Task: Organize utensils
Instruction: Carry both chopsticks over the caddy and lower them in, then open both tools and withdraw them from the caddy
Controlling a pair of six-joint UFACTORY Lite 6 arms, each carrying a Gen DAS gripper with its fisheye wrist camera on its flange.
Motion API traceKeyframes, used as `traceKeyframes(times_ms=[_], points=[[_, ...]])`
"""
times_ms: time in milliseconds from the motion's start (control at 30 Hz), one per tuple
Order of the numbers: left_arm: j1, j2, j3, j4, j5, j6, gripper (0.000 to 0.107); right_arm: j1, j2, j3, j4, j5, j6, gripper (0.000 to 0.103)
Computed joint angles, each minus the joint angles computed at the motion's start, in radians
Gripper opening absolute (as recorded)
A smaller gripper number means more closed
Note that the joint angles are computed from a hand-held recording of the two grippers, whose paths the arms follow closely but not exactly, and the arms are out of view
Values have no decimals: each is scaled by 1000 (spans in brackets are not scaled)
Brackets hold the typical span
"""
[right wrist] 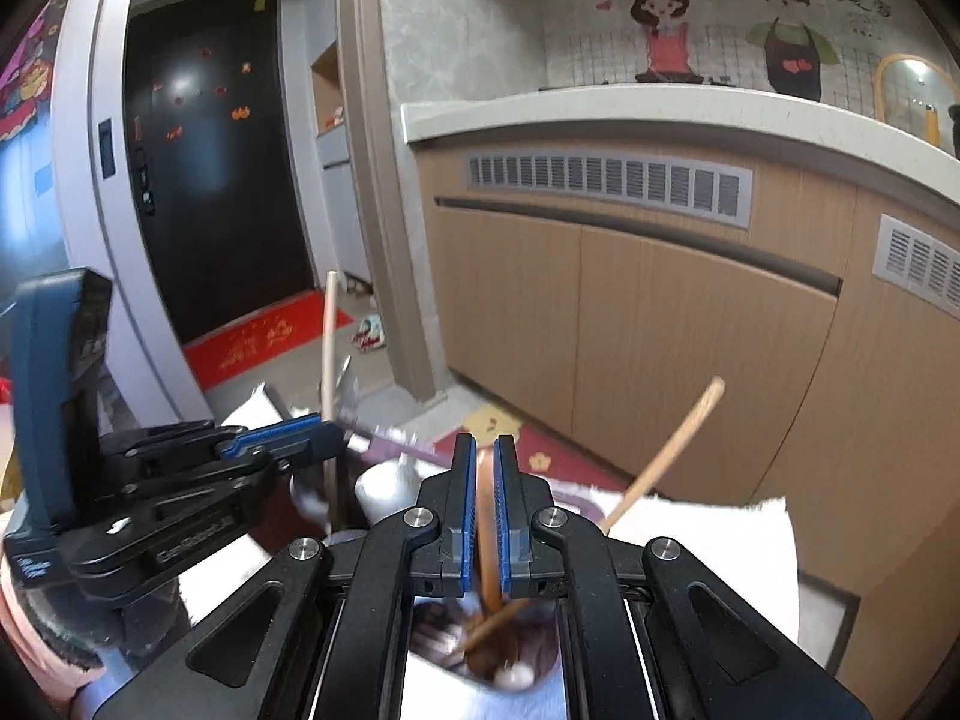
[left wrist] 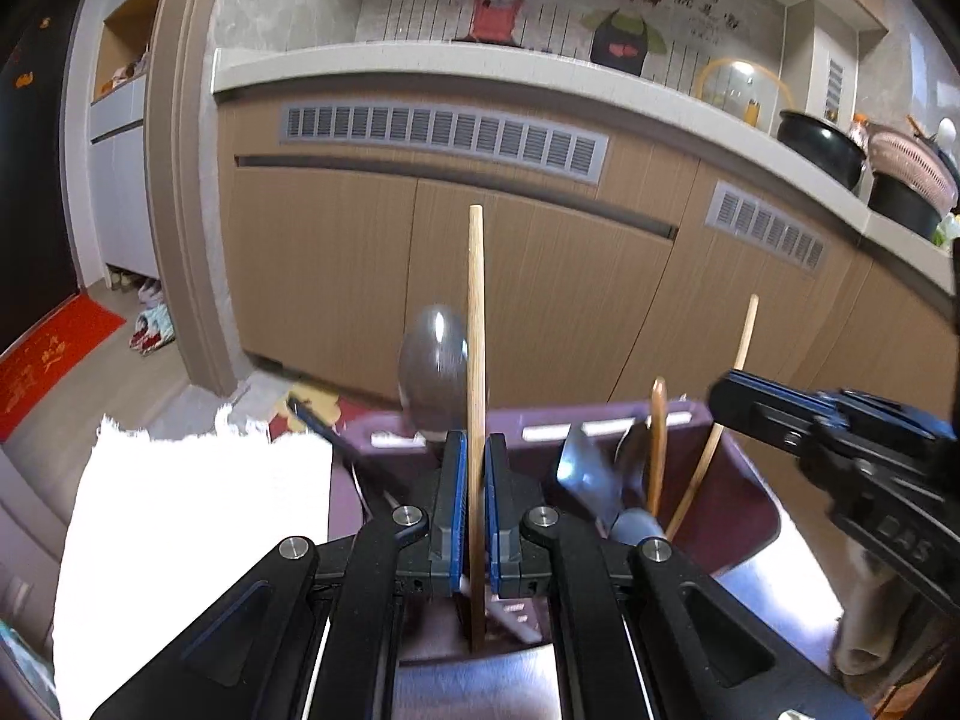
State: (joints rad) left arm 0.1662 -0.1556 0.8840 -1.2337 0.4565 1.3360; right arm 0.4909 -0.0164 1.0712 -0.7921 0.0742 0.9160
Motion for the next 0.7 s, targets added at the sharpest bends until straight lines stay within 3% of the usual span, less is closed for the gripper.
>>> traceKeyframes(times_ms=[100, 167, 333, 400, 433, 500, 567, 700], points=[[-1, -7, -6, 37, -2, -42, 4, 22, -53, -60, 102, 19, -88, 6], [11, -15, 0, 70, 15, -83, 8, 34, -88, -101, 70, 33, -45, 7], [75, -127, -45, 97, 78, -112, 35, 68, -195, -217, -78, 90, 164, 8], [108, -198, -80, 107, 109, -120, 58, 81, -250, -272, -111, 116, 233, 8], [124, -229, -96, 108, 122, -122, 61, 90, -284, -304, -113, 134, 257, 9], [176, -318, -145, 115, 169, -118, 70, 107, -347, -362, -83, 167, 274, 16], [243, -414, -198, 124, 229, -116, 79, 127, -413, -422, -90, 192, 327, 32], [428, -640, -331, 144, 388, -86, 97, 251, -579, -556, -239, 335, 584, 50]])
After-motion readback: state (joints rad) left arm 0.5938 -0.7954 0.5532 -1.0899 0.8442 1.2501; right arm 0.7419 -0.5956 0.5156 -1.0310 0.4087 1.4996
